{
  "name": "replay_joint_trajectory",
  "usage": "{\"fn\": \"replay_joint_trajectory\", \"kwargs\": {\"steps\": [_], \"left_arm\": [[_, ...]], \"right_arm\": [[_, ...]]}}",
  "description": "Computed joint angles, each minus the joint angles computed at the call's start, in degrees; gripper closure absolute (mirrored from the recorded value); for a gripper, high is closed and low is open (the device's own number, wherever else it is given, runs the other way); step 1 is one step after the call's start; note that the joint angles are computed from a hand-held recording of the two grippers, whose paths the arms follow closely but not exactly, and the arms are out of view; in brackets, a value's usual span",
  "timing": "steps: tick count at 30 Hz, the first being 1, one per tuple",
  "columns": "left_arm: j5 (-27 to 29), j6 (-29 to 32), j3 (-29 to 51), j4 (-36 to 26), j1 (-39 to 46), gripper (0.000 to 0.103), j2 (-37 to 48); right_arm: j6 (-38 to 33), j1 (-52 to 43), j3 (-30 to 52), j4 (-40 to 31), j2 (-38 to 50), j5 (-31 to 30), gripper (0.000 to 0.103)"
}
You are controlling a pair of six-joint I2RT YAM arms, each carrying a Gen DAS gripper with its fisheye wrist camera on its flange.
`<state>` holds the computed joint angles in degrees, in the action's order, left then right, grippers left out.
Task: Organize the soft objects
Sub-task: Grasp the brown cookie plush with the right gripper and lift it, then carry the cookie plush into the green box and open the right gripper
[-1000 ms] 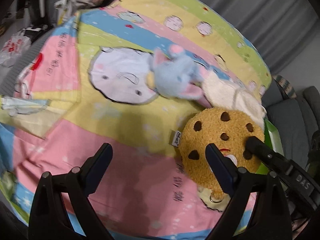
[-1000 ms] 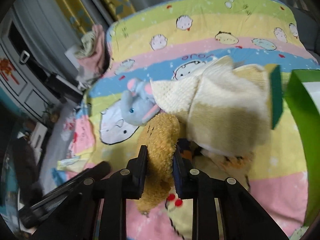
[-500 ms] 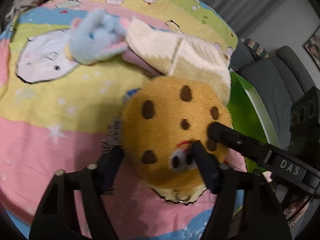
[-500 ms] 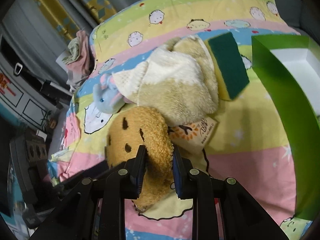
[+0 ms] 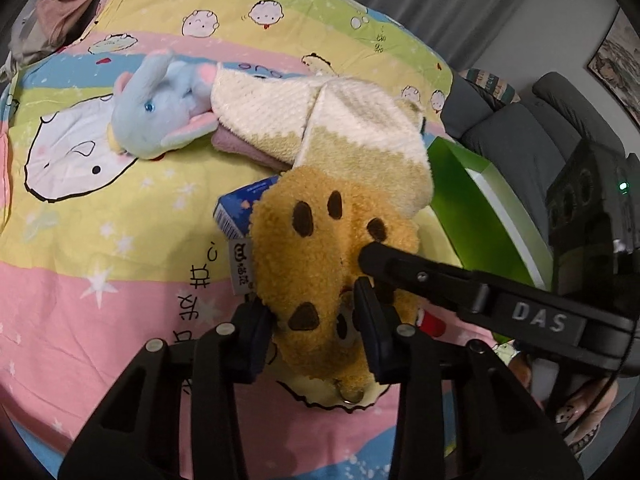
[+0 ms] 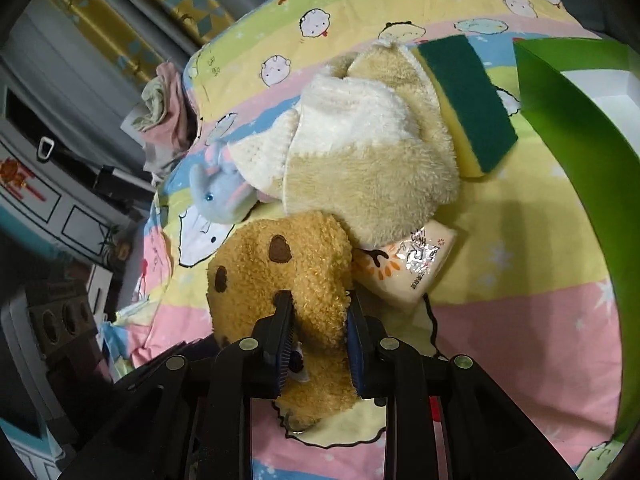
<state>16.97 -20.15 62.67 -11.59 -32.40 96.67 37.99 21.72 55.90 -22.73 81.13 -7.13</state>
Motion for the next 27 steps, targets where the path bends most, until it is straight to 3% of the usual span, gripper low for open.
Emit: {"fn": "replay_joint_trajectory", "kwargs": {"steps": [5, 11, 17, 27], "left_arm": [[-0.3, -0.8, -2.4, 1.5, -0.8, 0.068, -7.0], [-6.0, 1.7, 0.6, 1.6, -7.1, 0.068, -10.6], [-7.1, 2.8, 8.2, 1.9, -12.6, 0.068, -5.8], [-8.8, 6.3, 26.3, -2.4, -19.9, 0.068, 8.2]], "right_arm": [[1.4, -1.6, -2.3, 1.4, -4.1, -3.2, 0.077], [2.0, -2.5, -4.3, -0.1, -16.0, 0.6, 0.077], [0.6, -5.6, -5.0, -5.0, -25.8, 7.1, 0.077], [-2.1, -28.1, -8.3, -7.4, -34.9, -4.6, 0.077]]}}
